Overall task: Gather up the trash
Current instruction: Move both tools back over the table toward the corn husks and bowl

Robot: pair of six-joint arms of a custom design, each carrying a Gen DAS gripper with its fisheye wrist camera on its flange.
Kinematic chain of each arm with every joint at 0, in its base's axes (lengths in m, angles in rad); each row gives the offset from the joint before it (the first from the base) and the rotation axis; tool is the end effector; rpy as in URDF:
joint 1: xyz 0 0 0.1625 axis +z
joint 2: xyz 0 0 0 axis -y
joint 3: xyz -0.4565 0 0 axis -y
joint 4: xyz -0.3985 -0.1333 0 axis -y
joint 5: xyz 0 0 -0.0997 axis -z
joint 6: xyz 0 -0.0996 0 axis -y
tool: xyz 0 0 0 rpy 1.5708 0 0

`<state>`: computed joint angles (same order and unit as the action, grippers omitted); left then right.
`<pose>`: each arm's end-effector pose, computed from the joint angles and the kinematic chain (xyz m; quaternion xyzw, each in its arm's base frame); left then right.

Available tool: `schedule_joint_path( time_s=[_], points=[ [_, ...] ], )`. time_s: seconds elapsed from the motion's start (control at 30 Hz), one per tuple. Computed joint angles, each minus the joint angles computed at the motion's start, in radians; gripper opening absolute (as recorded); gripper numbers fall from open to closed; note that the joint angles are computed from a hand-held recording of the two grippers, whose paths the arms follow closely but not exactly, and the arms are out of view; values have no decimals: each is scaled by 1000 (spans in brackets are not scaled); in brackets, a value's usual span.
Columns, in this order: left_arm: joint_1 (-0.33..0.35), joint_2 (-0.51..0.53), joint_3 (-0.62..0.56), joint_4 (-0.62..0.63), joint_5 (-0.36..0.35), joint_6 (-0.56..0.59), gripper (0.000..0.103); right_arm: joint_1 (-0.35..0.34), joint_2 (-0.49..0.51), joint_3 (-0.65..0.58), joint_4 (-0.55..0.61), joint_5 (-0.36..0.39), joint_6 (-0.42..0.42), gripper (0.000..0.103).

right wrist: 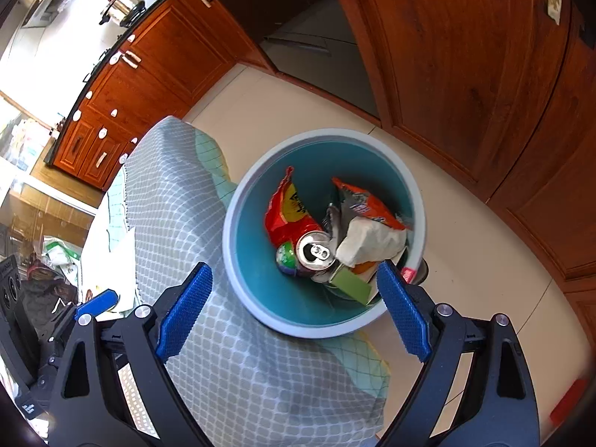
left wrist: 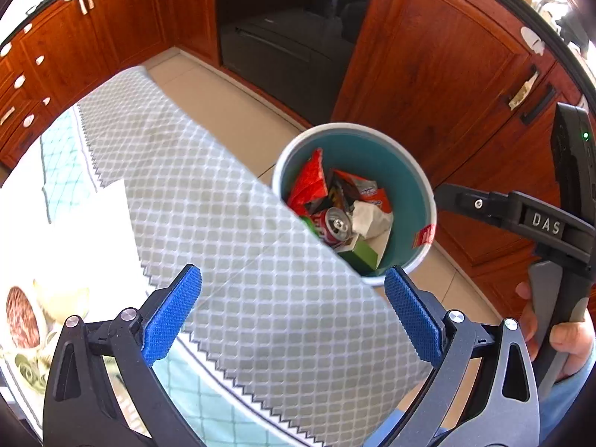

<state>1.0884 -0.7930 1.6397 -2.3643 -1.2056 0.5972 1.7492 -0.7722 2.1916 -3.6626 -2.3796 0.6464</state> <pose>-0.1654 -0.6798 0.0910 0.5094 0.8408 0.0365 0.1797 0.1504 -0.4890 0.0954 -0.3275 -0.8141 0.4267 0.2187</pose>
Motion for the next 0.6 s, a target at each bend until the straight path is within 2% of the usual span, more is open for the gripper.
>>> schedule_joint_path(
  time_s=[0.3, 0.6],
  points=[
    [61, -63, -8, 11, 6, 4, 99, 58, 43, -96, 116, -14, -1, 86],
    [149, -92, -97, 23, 44, -33, 99, 99, 120, -238, 253, 10, -16, 86]
  ],
)
